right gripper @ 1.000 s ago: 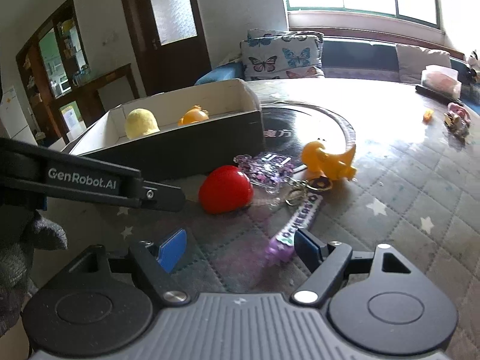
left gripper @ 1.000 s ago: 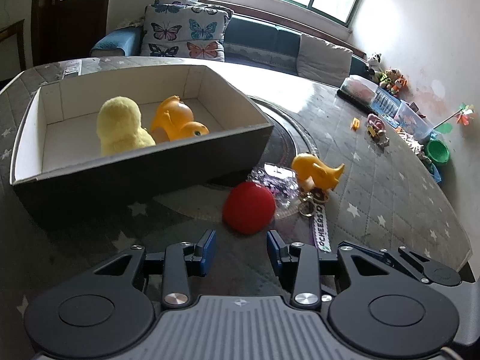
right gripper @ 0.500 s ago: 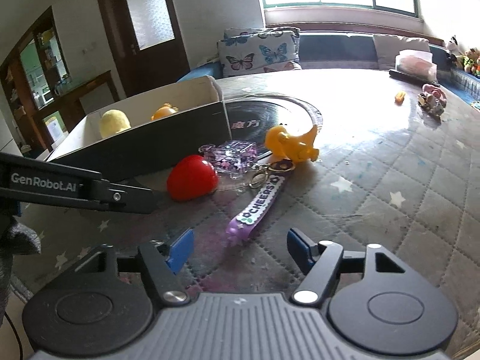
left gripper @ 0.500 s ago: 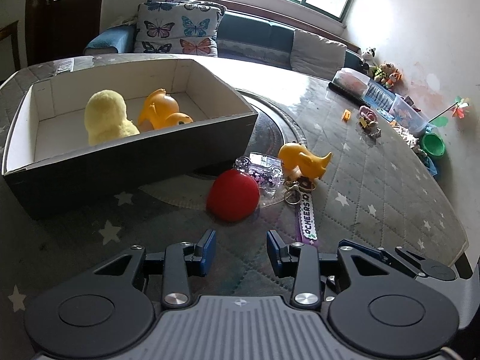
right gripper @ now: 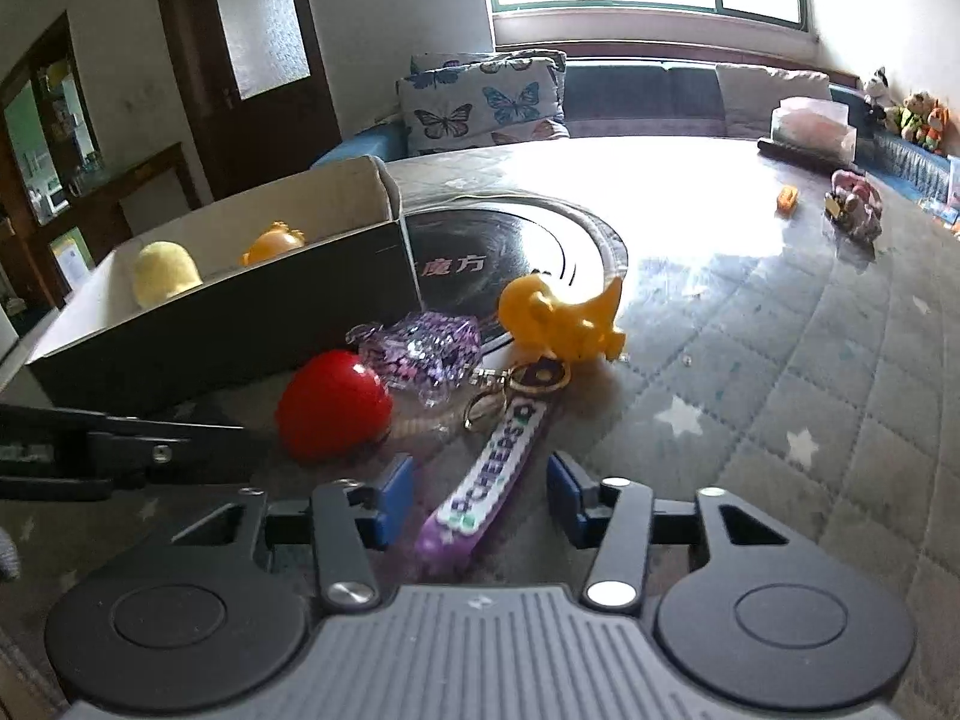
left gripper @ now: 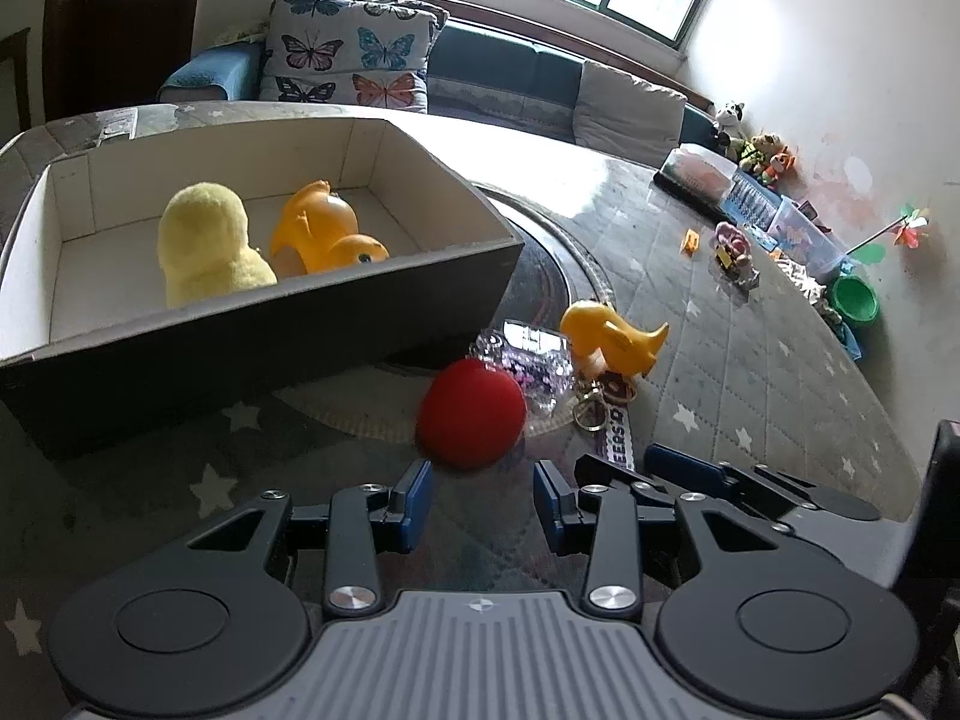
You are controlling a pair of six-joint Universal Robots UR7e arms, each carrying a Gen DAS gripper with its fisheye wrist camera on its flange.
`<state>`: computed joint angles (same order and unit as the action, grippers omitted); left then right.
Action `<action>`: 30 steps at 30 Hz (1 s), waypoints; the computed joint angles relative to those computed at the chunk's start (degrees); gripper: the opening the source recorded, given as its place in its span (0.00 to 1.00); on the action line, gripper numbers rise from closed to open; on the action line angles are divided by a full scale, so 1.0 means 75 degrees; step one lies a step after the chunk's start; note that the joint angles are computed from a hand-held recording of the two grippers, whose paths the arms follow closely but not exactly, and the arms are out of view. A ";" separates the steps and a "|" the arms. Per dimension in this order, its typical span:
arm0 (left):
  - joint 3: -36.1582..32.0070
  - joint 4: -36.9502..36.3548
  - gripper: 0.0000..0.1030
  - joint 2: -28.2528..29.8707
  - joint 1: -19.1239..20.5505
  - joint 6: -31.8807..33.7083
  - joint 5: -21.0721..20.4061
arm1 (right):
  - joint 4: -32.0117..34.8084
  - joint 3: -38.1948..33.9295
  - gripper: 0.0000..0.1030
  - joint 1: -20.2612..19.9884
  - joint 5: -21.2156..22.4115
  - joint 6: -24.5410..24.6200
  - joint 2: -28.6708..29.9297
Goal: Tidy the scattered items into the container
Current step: 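Lower the right gripper onto the purple CHEERS keychain strap, then move the right gripper along the strap to the glitter charm and close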
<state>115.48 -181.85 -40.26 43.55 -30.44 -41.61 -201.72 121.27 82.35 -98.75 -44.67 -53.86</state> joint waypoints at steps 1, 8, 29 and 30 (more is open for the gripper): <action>-0.0011 -0.0016 0.39 -0.0008 0.0025 0.0032 -0.0028 | -0.0035 -0.0056 0.39 0.0044 -0.0100 -0.0040 0.0059; -0.0167 0.0072 0.39 -0.0003 0.0244 0.0163 -0.0270 | -0.0174 -0.0084 0.20 0.0143 -0.0391 -0.0311 0.0148; -0.0496 0.0363 0.39 0.0326 0.0192 0.0176 -0.0293 | 0.0399 0.1228 0.15 -0.0547 0.0131 -0.1475 -0.1346; -0.0511 0.0378 0.39 0.0335 0.0189 0.0187 -0.0312 | 0.0403 0.1268 0.15 -0.0575 0.0110 -0.1500 -0.1409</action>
<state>111.65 -179.02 -37.75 44.97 -29.05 -43.94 -198.69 130.78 78.04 -97.93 -55.91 -64.43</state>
